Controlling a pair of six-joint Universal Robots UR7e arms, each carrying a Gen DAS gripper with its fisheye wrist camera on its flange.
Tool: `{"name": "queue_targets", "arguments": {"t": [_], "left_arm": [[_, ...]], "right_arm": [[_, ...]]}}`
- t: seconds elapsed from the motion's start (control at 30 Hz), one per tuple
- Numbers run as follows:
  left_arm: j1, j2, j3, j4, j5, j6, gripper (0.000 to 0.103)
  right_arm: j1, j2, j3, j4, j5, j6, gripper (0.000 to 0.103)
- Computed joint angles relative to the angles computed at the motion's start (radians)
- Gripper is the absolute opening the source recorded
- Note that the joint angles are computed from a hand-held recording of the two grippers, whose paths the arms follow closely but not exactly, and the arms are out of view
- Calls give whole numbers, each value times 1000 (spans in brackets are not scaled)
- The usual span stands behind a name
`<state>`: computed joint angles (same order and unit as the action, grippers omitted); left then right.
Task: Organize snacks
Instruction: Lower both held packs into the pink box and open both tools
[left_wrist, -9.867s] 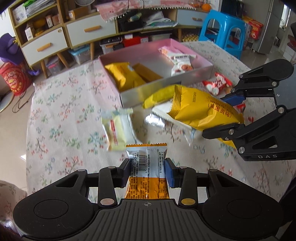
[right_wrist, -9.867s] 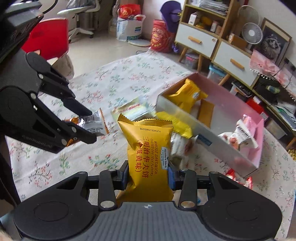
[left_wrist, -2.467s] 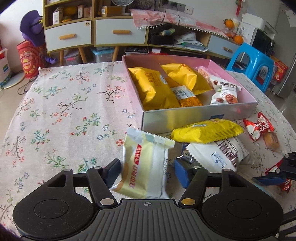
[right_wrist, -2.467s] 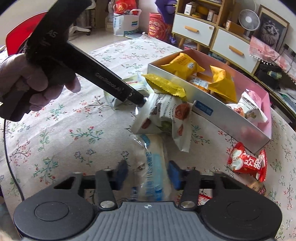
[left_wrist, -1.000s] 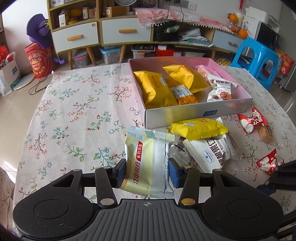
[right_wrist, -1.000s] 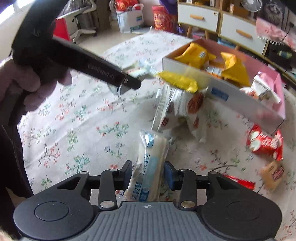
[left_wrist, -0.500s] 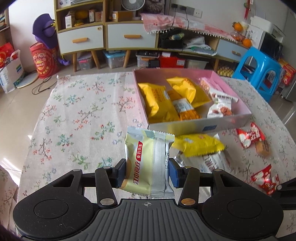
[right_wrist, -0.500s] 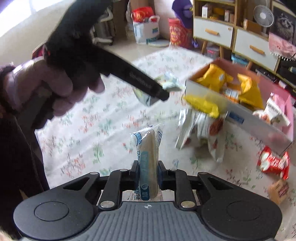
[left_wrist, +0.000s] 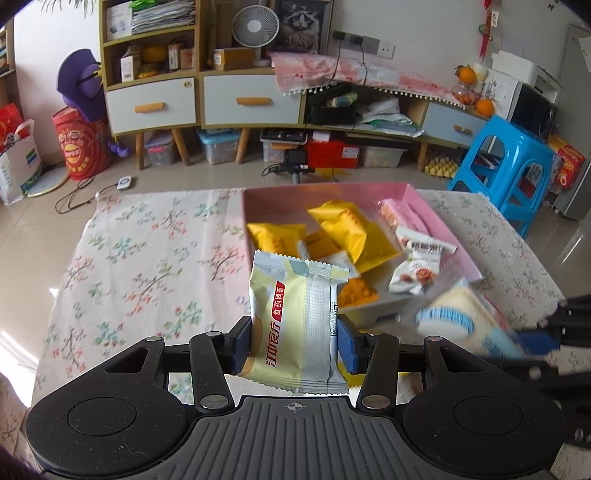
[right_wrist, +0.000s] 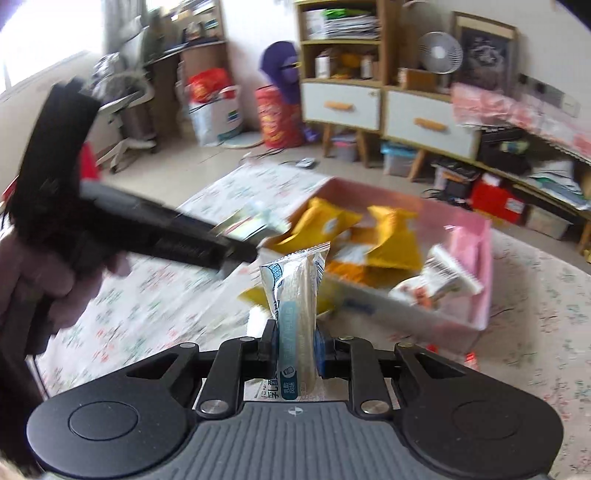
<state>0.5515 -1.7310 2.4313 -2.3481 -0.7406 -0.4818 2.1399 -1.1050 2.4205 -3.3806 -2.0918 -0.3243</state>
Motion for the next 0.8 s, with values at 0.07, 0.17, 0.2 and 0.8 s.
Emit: {"name": "queue_targets", "arguments": {"t": [0.07,0.17,0.2,0.8], "left_arm": [[2,25,-5,-31,-1,12,45],[6,64,-13,-77,2,29,45],[6,77,-16,-90,4,32,45],[85,327,-59,-438,37,154,45]], "right_arm": [[-8,7,-11,-25,-19,3,7],[-21,19,-30,-59,-48,3,7],[-26,24,-37,-68,-57,6,7],[-105,132,-160,-163,-152,69,7]]}}
